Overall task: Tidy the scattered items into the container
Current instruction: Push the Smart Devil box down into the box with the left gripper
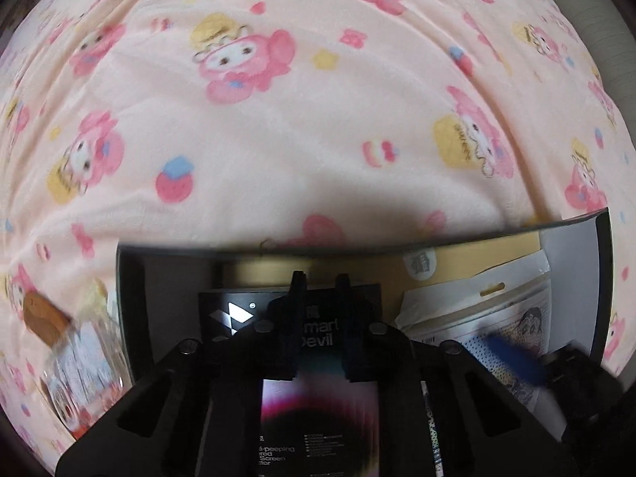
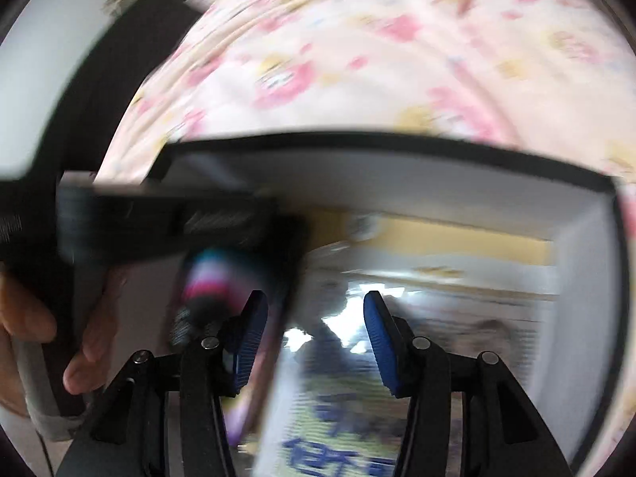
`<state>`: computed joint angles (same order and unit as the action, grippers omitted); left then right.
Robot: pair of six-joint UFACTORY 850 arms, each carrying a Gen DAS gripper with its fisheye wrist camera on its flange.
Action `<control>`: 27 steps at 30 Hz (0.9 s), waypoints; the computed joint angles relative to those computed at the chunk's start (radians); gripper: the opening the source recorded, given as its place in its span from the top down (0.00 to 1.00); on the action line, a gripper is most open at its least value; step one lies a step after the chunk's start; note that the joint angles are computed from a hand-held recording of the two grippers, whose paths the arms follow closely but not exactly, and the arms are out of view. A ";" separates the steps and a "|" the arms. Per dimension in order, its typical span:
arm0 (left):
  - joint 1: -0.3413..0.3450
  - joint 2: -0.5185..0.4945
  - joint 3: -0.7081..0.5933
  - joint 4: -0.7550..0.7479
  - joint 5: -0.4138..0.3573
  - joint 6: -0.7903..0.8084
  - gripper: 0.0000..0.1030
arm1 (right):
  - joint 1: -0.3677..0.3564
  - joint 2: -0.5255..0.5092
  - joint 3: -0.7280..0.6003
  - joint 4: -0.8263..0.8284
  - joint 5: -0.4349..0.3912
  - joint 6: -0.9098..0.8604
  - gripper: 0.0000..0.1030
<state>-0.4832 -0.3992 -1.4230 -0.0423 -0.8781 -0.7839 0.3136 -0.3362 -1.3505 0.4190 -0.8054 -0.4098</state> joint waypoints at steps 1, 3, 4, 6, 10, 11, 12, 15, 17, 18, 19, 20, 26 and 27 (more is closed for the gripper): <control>-0.004 0.010 0.010 0.001 0.001 -0.014 0.88 | 0.000 0.011 0.008 -0.034 0.027 0.026 0.55; -0.011 0.023 0.023 0.002 0.000 -0.018 0.89 | -0.002 0.022 0.015 -0.084 0.063 0.076 0.55; -0.014 0.027 0.025 0.004 -0.004 -0.013 0.89 | -0.006 0.022 0.013 -0.083 0.067 0.082 0.55; -0.022 0.035 0.029 -0.007 -0.018 0.016 0.89 | -0.012 0.019 0.009 -0.070 0.064 0.082 0.55; -0.015 0.091 0.072 -0.019 0.055 0.046 0.89 | 0.002 0.018 0.010 -0.104 0.078 0.083 0.55; -0.020 0.100 0.078 0.030 0.075 0.014 0.89 | 0.010 0.017 0.012 -0.133 0.087 0.097 0.55; -0.022 0.103 0.081 0.061 0.086 -0.014 0.89 | 0.008 0.017 0.016 -0.151 0.087 0.096 0.55; -0.005 0.079 0.074 -0.006 0.088 0.023 0.89 | -0.002 0.004 0.017 -0.123 0.050 0.081 0.55; -0.015 0.052 0.056 -0.015 0.050 0.016 0.88 | -0.022 -0.005 0.011 -0.066 0.016 0.053 0.55; -0.023 0.053 0.055 0.007 0.051 -0.003 0.88 | -0.030 -0.008 0.009 -0.036 -0.002 0.041 0.54; -0.027 0.054 0.051 0.019 0.045 -0.010 0.88 | -0.038 -0.007 0.013 -0.016 -0.016 0.027 0.54; -0.025 0.059 0.053 0.011 0.047 -0.006 0.88 | -0.049 -0.002 0.020 0.016 -0.030 0.007 0.54; -0.083 0.200 0.133 0.153 0.120 -0.095 0.83 | -0.078 0.103 0.108 0.095 -0.022 -0.026 0.54; -0.111 0.238 0.160 0.226 0.114 -0.139 0.80 | -0.074 0.135 0.128 0.076 0.007 -0.016 0.54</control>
